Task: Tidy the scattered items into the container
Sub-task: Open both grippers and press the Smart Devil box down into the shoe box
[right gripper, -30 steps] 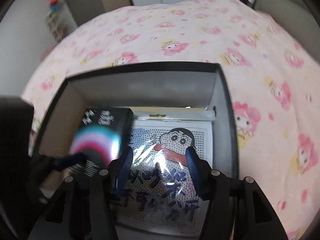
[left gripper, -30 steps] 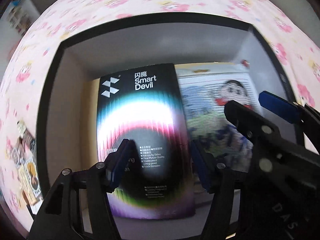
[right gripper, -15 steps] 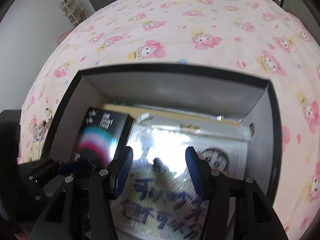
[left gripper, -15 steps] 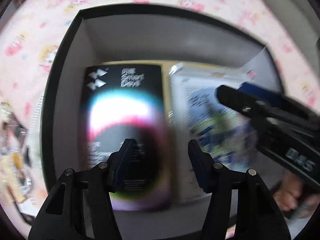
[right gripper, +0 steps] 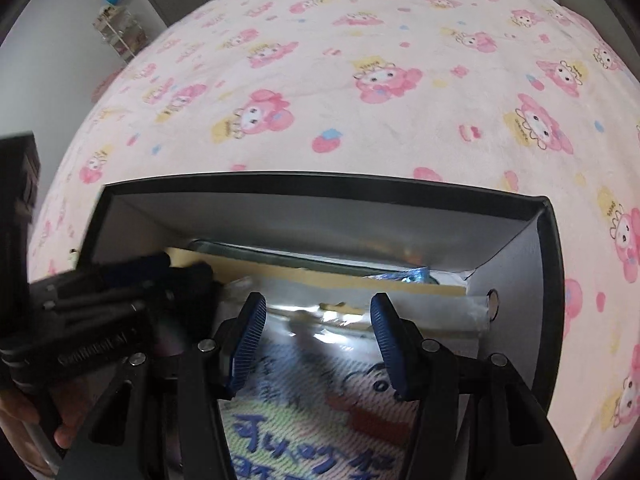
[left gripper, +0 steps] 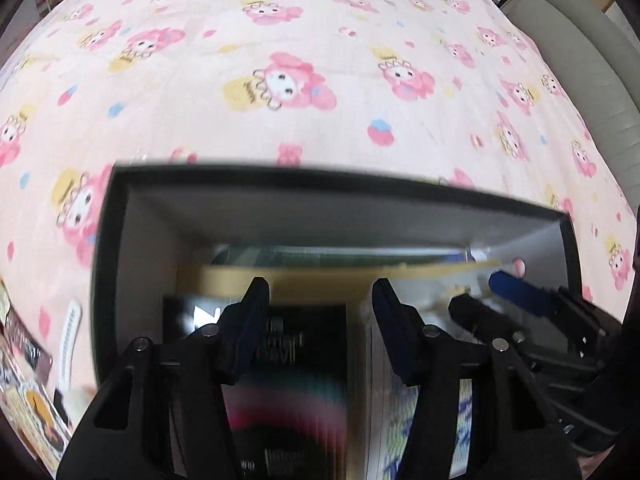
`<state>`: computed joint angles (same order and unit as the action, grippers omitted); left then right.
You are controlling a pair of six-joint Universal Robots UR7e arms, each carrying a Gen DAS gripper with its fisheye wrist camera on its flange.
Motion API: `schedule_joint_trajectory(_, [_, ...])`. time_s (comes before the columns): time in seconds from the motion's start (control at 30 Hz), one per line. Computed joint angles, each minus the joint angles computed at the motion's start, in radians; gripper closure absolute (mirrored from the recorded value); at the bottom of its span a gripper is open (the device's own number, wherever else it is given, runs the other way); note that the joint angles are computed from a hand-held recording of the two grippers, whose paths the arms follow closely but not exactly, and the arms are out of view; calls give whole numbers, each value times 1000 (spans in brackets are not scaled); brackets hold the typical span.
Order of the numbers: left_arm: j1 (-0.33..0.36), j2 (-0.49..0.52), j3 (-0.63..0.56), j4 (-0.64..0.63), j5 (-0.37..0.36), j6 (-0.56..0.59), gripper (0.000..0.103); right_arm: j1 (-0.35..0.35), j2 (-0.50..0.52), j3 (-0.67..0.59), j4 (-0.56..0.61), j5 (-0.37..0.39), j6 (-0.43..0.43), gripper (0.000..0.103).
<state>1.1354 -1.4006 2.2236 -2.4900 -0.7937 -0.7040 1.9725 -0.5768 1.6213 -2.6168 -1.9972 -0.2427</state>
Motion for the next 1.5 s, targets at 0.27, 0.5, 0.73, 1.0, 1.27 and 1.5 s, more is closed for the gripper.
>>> schedule_joint_trajectory(0.27, [22,30,-43,111,16,-41,53,-30,17,-23,63,4,61,51])
schedule_joint_trajectory(0.5, [23,2,-40,89,-30,-24,52,-29,3,-3,56,9,44,51])
schedule_joint_trajectory(0.73, [-107,-94,81,41,9,-39,52,5,-84,111,-132,22,-17,52])
schedule_joint_trajectory(1.0, [-139,-128,148,29,-216,-32,52,9,-178,229,-96,57,14,52])
schedule_joint_trajectory(1.27, [-113,-76,124,104,-230,-64,58,-4,-208,291,-86,52,23,52])
schedule_joint_trajectory(1.5, [-78,-110,140,52,-251,-123,77,-10,-215,300,-80,69,16,52])
